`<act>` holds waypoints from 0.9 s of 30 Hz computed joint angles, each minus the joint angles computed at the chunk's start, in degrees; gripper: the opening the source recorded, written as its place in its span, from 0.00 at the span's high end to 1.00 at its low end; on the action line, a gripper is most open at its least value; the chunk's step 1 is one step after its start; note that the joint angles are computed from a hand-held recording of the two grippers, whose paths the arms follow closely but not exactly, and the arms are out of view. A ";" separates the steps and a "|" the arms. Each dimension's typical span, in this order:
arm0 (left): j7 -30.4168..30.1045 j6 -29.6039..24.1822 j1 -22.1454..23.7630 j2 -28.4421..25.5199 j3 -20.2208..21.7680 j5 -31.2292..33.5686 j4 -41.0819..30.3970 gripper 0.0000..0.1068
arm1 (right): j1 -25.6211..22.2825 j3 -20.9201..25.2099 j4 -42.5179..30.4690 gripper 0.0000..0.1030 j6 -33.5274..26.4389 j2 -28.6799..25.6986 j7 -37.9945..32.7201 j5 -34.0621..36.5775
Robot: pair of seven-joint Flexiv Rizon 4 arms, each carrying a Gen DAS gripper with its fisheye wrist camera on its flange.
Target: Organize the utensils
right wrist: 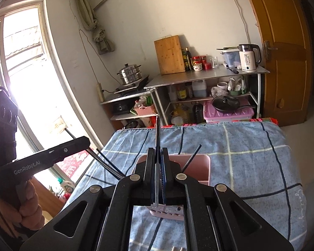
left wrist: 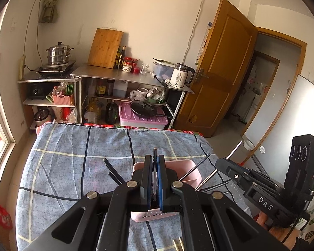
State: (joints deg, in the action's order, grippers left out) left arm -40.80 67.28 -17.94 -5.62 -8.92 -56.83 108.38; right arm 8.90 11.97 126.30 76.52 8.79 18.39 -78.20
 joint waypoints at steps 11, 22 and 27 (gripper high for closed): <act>-0.38 -0.17 0.82 -2.41 -0.78 0.19 -0.68 0.96 | -1.51 -1.87 -1.78 0.95 1.92 -0.49 5.96 -5.63; -0.72 -1.28 1.14 -3.48 -1.06 1.02 0.17 0.96 | -0.47 -1.82 -0.46 0.95 1.99 -3.06 2.36 -1.15; -2.28 -1.26 1.34 -4.04 -1.01 3.14 0.32 0.96 | 0.32 -1.47 0.09 0.95 2.16 -3.56 -1.85 3.16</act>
